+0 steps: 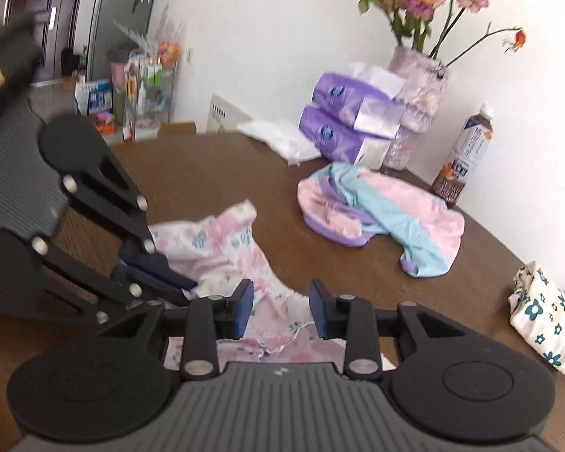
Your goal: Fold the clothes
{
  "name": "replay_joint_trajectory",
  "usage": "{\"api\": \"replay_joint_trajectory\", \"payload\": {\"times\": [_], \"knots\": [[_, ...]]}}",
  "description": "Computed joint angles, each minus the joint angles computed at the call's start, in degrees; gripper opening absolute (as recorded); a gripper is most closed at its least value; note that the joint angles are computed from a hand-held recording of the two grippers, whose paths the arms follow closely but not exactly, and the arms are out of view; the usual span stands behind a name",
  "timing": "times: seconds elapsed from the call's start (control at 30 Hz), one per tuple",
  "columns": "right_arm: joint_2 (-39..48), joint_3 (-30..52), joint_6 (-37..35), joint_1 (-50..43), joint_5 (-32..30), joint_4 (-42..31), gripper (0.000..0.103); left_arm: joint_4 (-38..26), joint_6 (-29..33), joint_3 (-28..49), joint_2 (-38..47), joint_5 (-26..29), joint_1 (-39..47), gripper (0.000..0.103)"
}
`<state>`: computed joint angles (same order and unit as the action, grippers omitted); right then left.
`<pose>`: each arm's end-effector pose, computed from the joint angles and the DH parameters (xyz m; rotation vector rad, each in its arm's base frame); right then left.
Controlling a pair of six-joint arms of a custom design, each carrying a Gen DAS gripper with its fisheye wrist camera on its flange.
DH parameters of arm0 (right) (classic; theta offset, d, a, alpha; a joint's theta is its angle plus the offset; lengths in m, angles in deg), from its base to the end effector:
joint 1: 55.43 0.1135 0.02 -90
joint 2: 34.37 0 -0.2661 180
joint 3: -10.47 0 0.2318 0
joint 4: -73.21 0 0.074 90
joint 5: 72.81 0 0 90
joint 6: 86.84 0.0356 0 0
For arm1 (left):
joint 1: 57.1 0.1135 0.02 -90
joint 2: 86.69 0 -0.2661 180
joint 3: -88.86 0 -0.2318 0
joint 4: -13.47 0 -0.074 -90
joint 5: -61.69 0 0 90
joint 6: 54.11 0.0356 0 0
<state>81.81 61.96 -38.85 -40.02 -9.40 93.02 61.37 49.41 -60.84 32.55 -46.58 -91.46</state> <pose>0.2961 0.0981 0.0681 -1.2807 1.8762 0.3038 0.2008 -0.1237 0.0432 0.7602 2.1171 0.1701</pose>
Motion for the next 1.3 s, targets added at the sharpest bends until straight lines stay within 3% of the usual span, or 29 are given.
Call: {"api": "replay_joint_trajectory", "payload": {"times": [0.1,0.2,0.33,0.4,0.63,0.9,1.3], "knots": [[2.64,1.20,-0.57,0.34,0.07,-1.07,0.032,2.99,-3.01,-3.48,-3.59,-1.30,-1.55,0.032],[4.39,0.24,-0.95,0.28,0.17,1.53,0.032,3.77,-6.10,-4.06,-6.29,-1.62,-1.72,0.033],[4.86,-2.31,-1.34,0.58,0.94,6.29,0.032,0.17,-9.19,-0.44,-6.20,-0.46,-0.26,0.029],[5.05,-3.51,-1.57,0.88,1.57,8.71,0.032,-2.39,-9.75,2.27,-4.06,0.13,0.31,0.016],[6.20,-6.80,-3.16,1.65,2.99,16.08,0.032,-3.41,-7.88,5.90,3.06,-3.81,-2.30,0.011],[6.93,-8.62,-4.53,1.10,2.44,19.94,0.032,3.58,-4.79,4.00,6.29,-3.96,-2.52,0.010],[6.34,-11.63,-6.40,-0.31,1.35,23.17,0.032,3.94,-6.06,3.78,6.03,-7.26,-4.62,0.012]]}}
